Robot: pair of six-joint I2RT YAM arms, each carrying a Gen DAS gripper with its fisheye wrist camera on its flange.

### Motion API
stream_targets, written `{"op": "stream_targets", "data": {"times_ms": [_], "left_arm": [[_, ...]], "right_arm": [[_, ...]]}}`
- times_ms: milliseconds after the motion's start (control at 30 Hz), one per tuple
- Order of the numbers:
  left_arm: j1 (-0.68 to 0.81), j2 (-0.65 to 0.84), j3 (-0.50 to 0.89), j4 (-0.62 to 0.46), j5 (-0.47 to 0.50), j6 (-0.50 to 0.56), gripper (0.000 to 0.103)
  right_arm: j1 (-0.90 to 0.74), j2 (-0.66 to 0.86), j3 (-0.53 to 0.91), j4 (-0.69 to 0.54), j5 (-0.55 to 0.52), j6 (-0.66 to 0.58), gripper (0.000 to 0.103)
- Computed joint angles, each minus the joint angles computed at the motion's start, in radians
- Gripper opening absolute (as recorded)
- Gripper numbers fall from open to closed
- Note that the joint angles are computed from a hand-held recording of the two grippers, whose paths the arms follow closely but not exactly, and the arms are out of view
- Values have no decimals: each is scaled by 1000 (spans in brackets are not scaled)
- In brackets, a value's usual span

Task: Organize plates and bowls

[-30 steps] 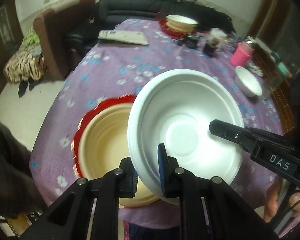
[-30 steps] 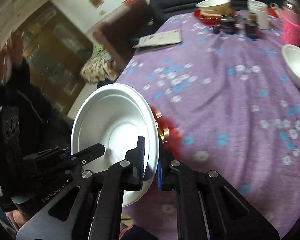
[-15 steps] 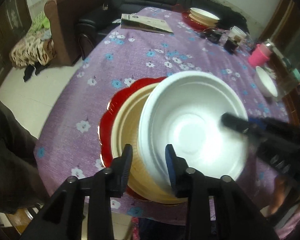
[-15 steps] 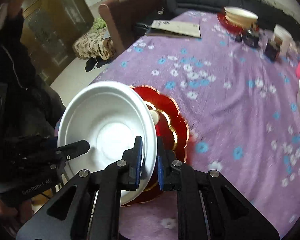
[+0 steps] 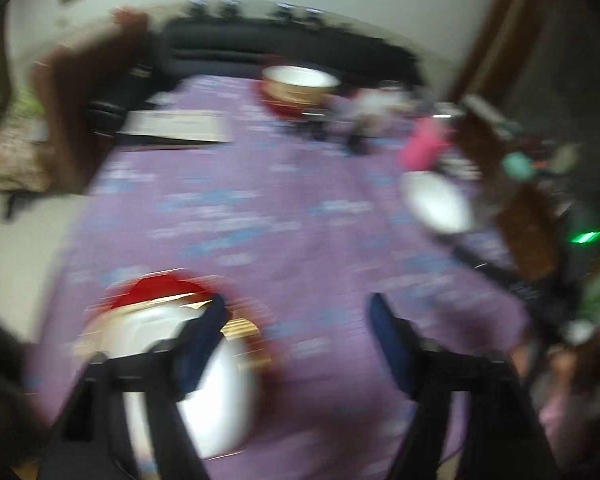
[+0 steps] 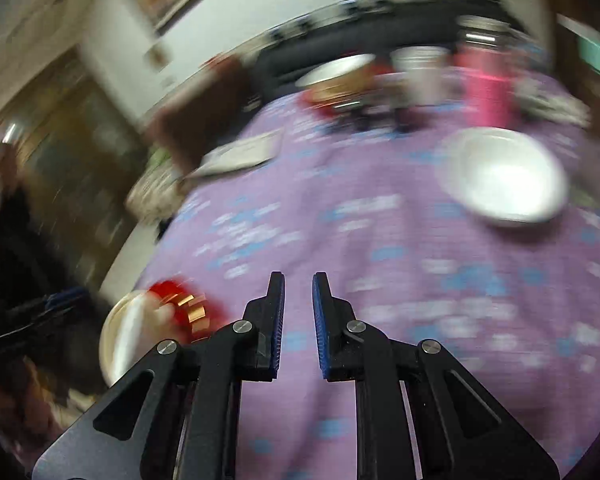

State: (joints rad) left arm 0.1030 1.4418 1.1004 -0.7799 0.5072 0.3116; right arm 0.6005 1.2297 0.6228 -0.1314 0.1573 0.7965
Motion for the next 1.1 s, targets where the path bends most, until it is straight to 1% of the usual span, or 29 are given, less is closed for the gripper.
{"op": "stream_targets", "data": {"times_ms": [33,67,100,167,200,233,267,300,333,400,433,533,600,667,767,867,933,967,1000,1033,1067,1100], "left_arm": [[-75,32,20,21,-2,-64,80],[-169,97,66,42,-21,-135,80],[-256,190,139,48,-47,-202,80],[-356,352,281,34,-89,-295,80],[-414,476,398,9,-115,-347,80],[-450,564,488,-7,-135,-378,80],[-476,614,545,-15,-155,-401,80],[-507,696,639,-26,-188,-427,80],[-528,748,700,-35,-209,-443,80],[-568,897,896,-89,-239,-468,80],[-570,931,950,-125,-240,-470,80],[-595,1056,1133,-190,-245,-483,80],[-602,1106,1208,-211,-233,-479,80],[-614,1154,1283,-248,-252,-472,80],[-623,1265,1458,-338,-228,-468,80],[-635,1359,1617,-435,-242,-454,79],[-638,1380,1643,-447,-239,-454,79],[-638,1367,1613,-435,-241,-453,77],[-640,1380,1633,-442,-244,-453,69],[-642,1388,1645,-451,-246,-449,55],[-643,1379,1627,-450,-243,-443,48],[-644,1367,1600,-446,-237,-438,37]], "right_arm": [[-65,-64,-45,-24,-13,3,13],[-164,-130,-87,-60,-46,-11,14],[-258,-171,-116,-81,-91,-33,14],[-482,-226,-155,-101,-225,-87,14],[-569,-207,-152,-93,-277,-116,14],[-634,-189,-144,-94,-308,-141,14],[-682,-159,-131,-90,-322,-164,14],[-714,-115,-115,-73,-322,-177,14],[-738,-69,-101,-49,-327,-183,14],[-779,2,-93,8,-369,-185,14],[-806,74,-77,53,-396,-183,14],[-820,200,-44,131,-414,-153,14],[-823,264,-22,159,-404,-145,14],[-816,318,6,170,-387,-145,14],[-799,381,45,170,-393,-145,14],[-786,436,76,174,-396,-142,14],[-783,465,83,198,-419,-136,14],[-780,476,79,221,-422,-127,14],[-779,486,77,236,-416,-119,14],[-782,495,69,260,-426,-107,15],[-790,503,50,307,-444,-85,16],[-794,507,38,335,-453,-70,16]]}}
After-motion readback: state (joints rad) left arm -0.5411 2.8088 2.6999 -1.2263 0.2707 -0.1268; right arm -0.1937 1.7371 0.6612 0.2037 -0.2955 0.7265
